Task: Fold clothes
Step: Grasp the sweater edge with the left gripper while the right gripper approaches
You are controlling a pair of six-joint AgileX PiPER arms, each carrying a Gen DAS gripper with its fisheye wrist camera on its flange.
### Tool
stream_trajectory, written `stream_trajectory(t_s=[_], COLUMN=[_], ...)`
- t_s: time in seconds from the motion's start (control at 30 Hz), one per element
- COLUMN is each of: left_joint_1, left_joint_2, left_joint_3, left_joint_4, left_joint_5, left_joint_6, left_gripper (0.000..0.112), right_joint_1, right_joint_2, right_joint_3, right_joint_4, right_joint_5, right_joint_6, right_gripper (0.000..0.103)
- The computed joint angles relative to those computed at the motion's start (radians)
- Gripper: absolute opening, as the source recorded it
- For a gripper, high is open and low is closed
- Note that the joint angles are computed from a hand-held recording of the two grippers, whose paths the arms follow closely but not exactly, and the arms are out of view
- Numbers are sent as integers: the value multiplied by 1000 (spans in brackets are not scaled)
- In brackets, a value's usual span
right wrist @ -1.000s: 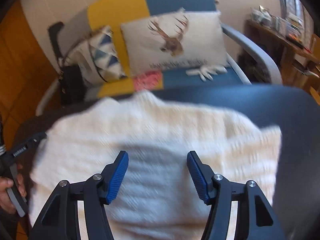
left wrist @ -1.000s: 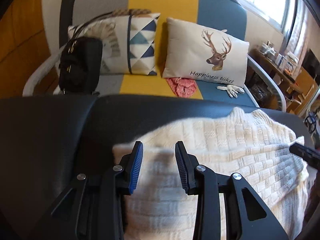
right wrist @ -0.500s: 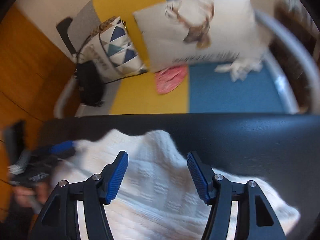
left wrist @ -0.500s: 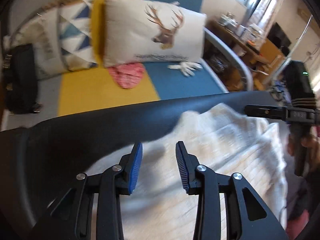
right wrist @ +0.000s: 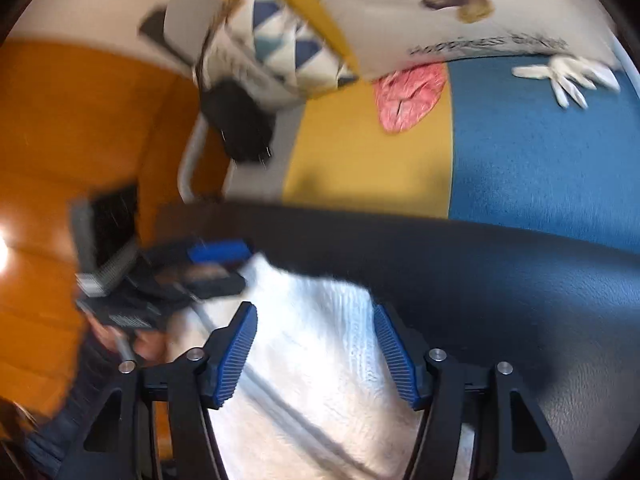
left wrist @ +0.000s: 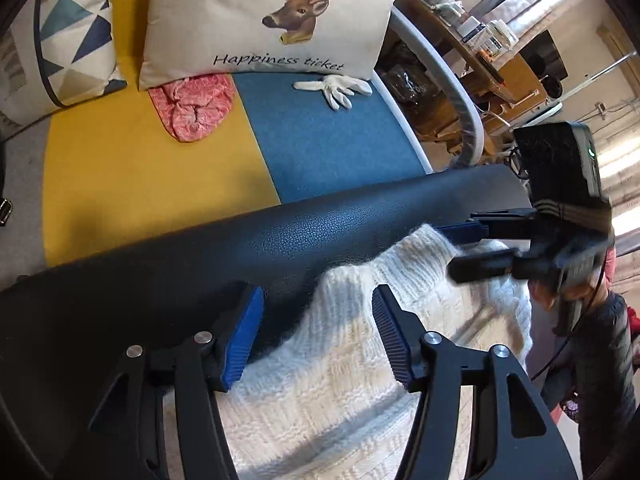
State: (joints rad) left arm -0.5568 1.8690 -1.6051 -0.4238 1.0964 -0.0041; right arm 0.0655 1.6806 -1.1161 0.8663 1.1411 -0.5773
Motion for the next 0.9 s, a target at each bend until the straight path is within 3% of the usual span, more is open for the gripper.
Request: stream_trajectory(t_s=[0.07,0.1,0.13,0.23,0.4,0.47,0.6,0.77,0.9], left_joint_1=[-29,-68,-93,-152,-235,-290,-421,-635,-637], left_joint_2=[6,7,-3,-55,-318,-415,-539,-621,-618], left_joint_3=[-13,-25,-11,65,400,506,648,749,765], left_joint_4=[63,140,177,259,368,468,708,1069,1008], left_joint_5=[-9,-13,-33,-129,-482,-568,-604,-531,-527], left_joint_6=[-43,-75,-91,-140,-209,-284,-526,-888,-857], left_gripper=[53,17,4,3,3,3,3,3,3], right_joint_1=[46,75,107,151,171,196,308,525,576], right_joint_2=[-19,-25,-35,-84,-270,-363,-529,-655,-713], right_joint_3=[-10,-17,-22,-23,89,158,313,442,512], right_joint_4=[-61,-109,-157,-254,-233,-223,-246,-452,-505], right_joint_5=[-35,-55,-73,-114,-191,-231,-316,-425,-450], right_joint_6=[31,63,91,148,120,92,132,397,498], right_gripper=[38,22,19,11,9,9,9,9,9])
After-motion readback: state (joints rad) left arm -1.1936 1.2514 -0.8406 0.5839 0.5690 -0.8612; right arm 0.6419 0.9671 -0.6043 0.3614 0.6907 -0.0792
